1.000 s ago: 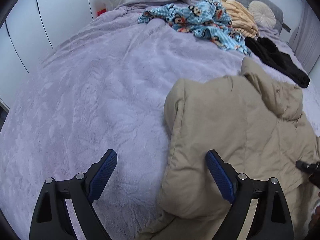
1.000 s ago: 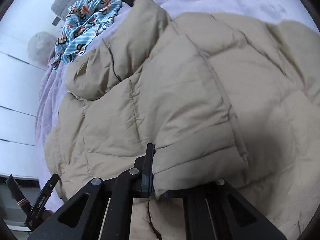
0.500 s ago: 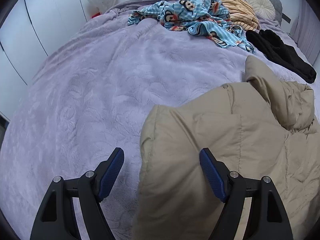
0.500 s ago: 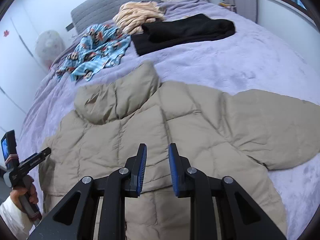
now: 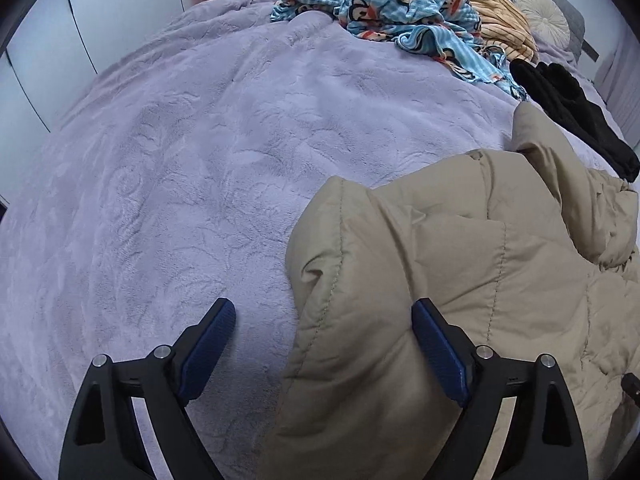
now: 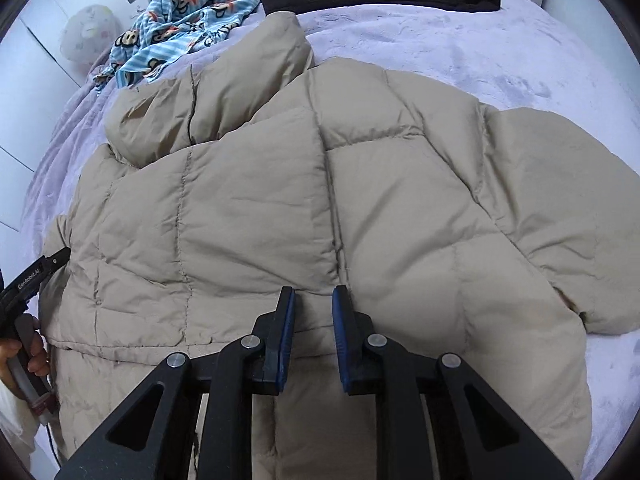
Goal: Fold large clothes
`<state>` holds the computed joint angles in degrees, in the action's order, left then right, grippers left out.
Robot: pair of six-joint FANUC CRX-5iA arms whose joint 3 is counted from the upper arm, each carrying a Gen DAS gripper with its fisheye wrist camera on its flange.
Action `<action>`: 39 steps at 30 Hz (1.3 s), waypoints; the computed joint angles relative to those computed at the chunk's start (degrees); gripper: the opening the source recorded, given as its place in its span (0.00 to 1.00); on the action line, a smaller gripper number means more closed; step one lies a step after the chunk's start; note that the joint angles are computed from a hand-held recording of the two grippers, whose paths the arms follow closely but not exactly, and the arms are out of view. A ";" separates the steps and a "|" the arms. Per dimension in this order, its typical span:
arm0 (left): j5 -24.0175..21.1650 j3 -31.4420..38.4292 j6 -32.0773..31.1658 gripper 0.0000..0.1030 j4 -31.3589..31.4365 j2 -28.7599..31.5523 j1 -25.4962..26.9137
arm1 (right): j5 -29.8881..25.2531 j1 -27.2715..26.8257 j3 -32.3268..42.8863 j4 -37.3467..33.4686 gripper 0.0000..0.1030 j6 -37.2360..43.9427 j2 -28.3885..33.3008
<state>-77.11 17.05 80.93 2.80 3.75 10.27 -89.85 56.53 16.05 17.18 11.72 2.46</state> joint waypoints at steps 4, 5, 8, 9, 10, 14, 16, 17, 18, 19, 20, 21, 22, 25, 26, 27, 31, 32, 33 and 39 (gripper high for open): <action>0.06 1.33 -2.69 0.88 -2.61 -1.94 -1.12 | 1.69 1.08 -4.83 0.40 0.22 -7.60 -5.95; -0.20 1.52 -3.33 0.88 -2.66 -2.45 -1.14 | 1.95 1.31 -5.88 0.42 0.22 -9.37 -7.24; -1.79 1.80 -4.61 0.88 -1.37 -3.96 -0.70 | 2.02 1.98 -8.11 0.37 0.23 -13.53 -10.19; -2.59 1.92 -4.85 0.88 -0.92 -4.38 -0.74 | 2.21 2.26 -8.83 0.35 0.23 -14.73 -11.13; -3.67 2.17 -4.91 0.88 -0.69 -4.68 -0.96 | 2.50 2.54 -9.55 0.30 0.23 -16.03 -12.08; -7.71 2.23 -4.81 0.88 0.10 -5.88 -3.06 | 2.74 5.29 -12.62 0.80 0.26 -21.15 -15.97; -8.44 1.39 -4.72 0.88 0.45 -7.02 -4.72 | 2.93 6.64 -13.90 1.55 0.30 -23.60 -17.41; -8.50 0.97 -4.41 0.88 0.27 -7.68 -5.74 | 2.66 7.57 -14.55 2.20 0.33 -24.98 -18.16; -8.76 0.71 -3.82 0.88 0.13 -8.23 -6.72 | 2.28 8.43 -15.16 2.98 0.34 -26.29 -18.83; -9.30 0.45 -3.12 0.88 0.48 -8.60 -7.53 | 1.80 9.53 -16.01 3.75 0.35 -27.78 -19.80; -10.07 0.24 -2.48 0.88 1.14 -8.83 -8.25 | 1.55 10.36 -16.75 4.33 0.36 -29.22 -20.65; -10.71 0.02 -2.01 0.88 1.58 -9.05 -9.09 | 1.30 11.15 -17.50 4.70 0.37 -30.76 -21.59; -11.26 -0.05 -1.72 0.88 1.59 -9.18 -10.19 | 1.02 12.00 -18.43 5.05 0.41 -32.41 -22.74; -12.44 0.18 -0.95 0.88 0.33 -9.31 -14.09 | 0.38 14.63 -21.58 6.64 0.48 -37.57 -26.44; -12.97 0.39 -0.41 0.88 -0.10 -9.19 -15.28 | -0.23 15.49 -22.36 7.22 0.48 -38.71 -27.41; -13.42 0.56 0.34 0.88 -0.35 -8.98 -16.26 | -1.09 16.34 -23.13 7.76 0.48 -39.81 -28.41; -14.96 1.28 3.38 0.88 -0.64 -7.88 -19.77 | -3.44 19.92 -26.73 9.79 0.54 -45.42 -33.03; -15.09 1.58 3.93 0.88 -0.99 -7.63 -20.82 | -3.98 20.87 -27.53 10.44 0.54 -46.81 -34.08; -15.18 1.97 4.43 0.89 -1.55 -7.41 -21.92 | -4.89 21.97 -28.34 11.14 0.55 -48.28 -35.33; -16.37 5.14 7.57 0.89 -2.95 -4.99 -28.10 | -11.21 28.86 -32.06 14.78 0.67 -55.62 -41.92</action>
<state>-93.48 22.19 88.50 -0.15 -1.24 -17.83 -101.06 85.39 -16.01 31.95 -43.89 -39.46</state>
